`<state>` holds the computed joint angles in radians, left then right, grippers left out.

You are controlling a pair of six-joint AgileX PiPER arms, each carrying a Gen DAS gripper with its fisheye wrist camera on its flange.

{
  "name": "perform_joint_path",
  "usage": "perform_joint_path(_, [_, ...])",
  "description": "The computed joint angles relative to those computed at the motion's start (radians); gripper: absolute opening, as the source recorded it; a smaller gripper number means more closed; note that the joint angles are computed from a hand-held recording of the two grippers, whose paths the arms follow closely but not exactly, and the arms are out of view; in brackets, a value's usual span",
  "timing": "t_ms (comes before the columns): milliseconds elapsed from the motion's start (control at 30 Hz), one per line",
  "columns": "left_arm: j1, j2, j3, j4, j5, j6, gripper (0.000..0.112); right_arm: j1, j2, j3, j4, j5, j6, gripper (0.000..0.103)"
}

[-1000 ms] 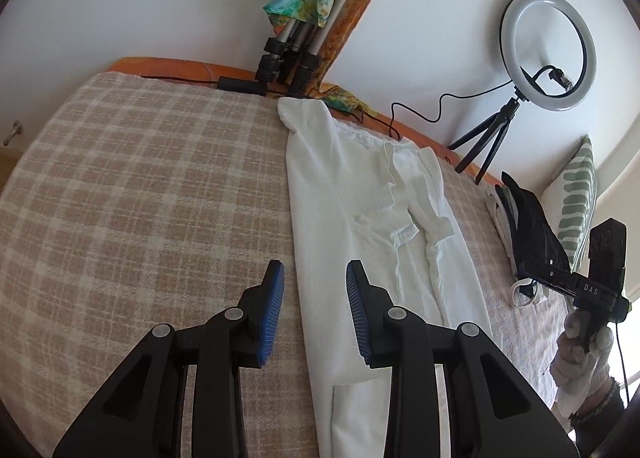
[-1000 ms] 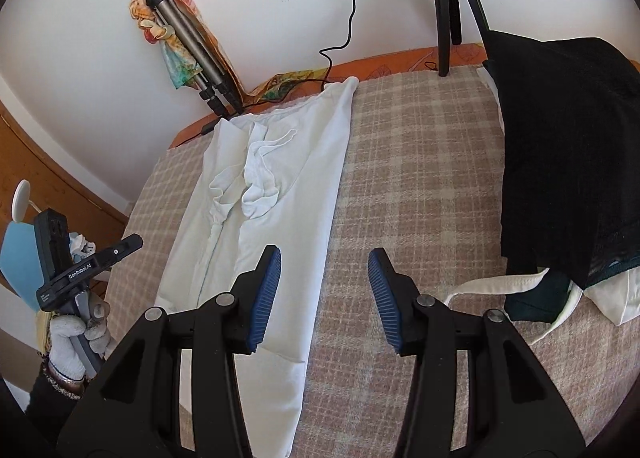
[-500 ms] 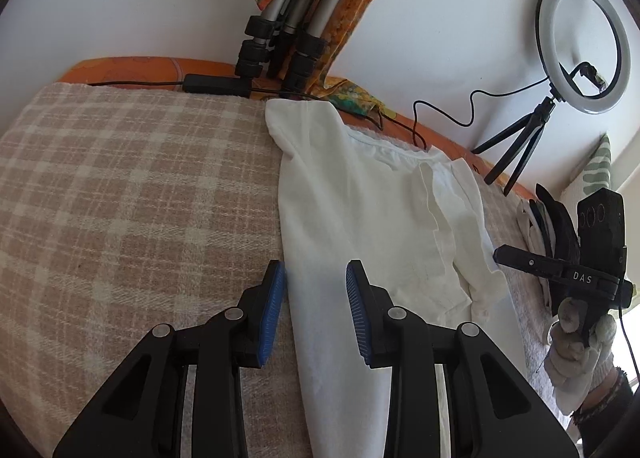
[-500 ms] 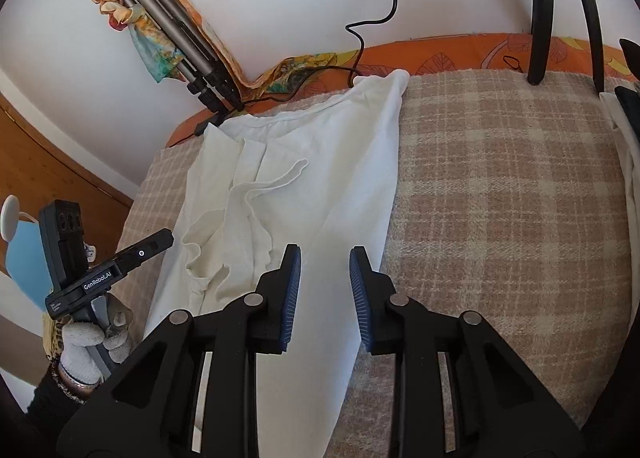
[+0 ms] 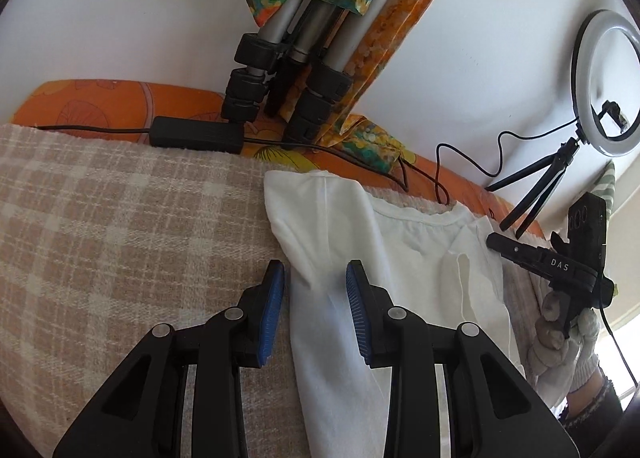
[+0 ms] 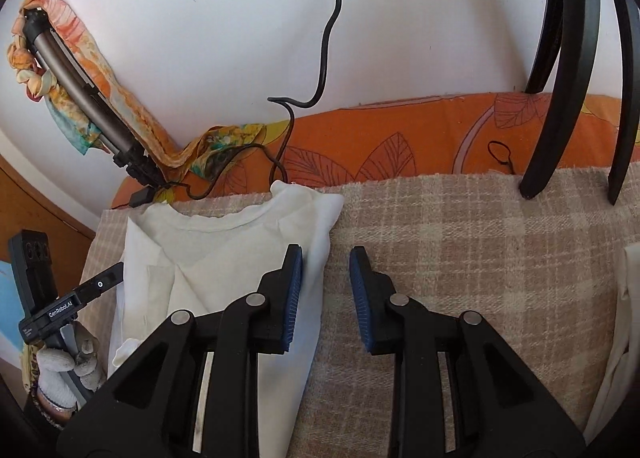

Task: Fold small clothes
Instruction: 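Grasp the collar end with both grippers and lift it toward the hem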

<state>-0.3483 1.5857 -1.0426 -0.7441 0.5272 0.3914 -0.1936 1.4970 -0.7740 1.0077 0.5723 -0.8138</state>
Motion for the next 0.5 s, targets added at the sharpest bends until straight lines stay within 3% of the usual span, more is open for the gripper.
perform_joint_path(133, [0.01, 0.063, -0.088, 0.037, 0.025, -0.028, 0.03, -0.084, 0.012, 0.016, 0.117, 0.048, -0.095, 0.031])
perform_joint_path(167, [0.017, 0.083, -0.11, 0.023, 0.038, -0.022, 0.03, -0.091, 0.025, 0.006, 0.108, 0.055, -0.079, 0.037])
perform_joint_path(300, [0.054, 0.128, -0.147, -0.084, 0.073, 0.049, 0.03, -0.066, 0.041, -0.031, 0.055, 0.052, -0.046, 0.045])
perform_joint_path(467, [0.069, 0.152, -0.167, -0.149, 0.096, 0.115, 0.026, 0.019, 0.069, -0.08, -0.013, 0.011, -0.004, 0.045])
perform_joint_path(500, [0.068, 0.155, -0.171, -0.154, 0.1, 0.123, 0.017, 0.025, 0.075, -0.088, -0.02, 0.014, -0.004, 0.038])
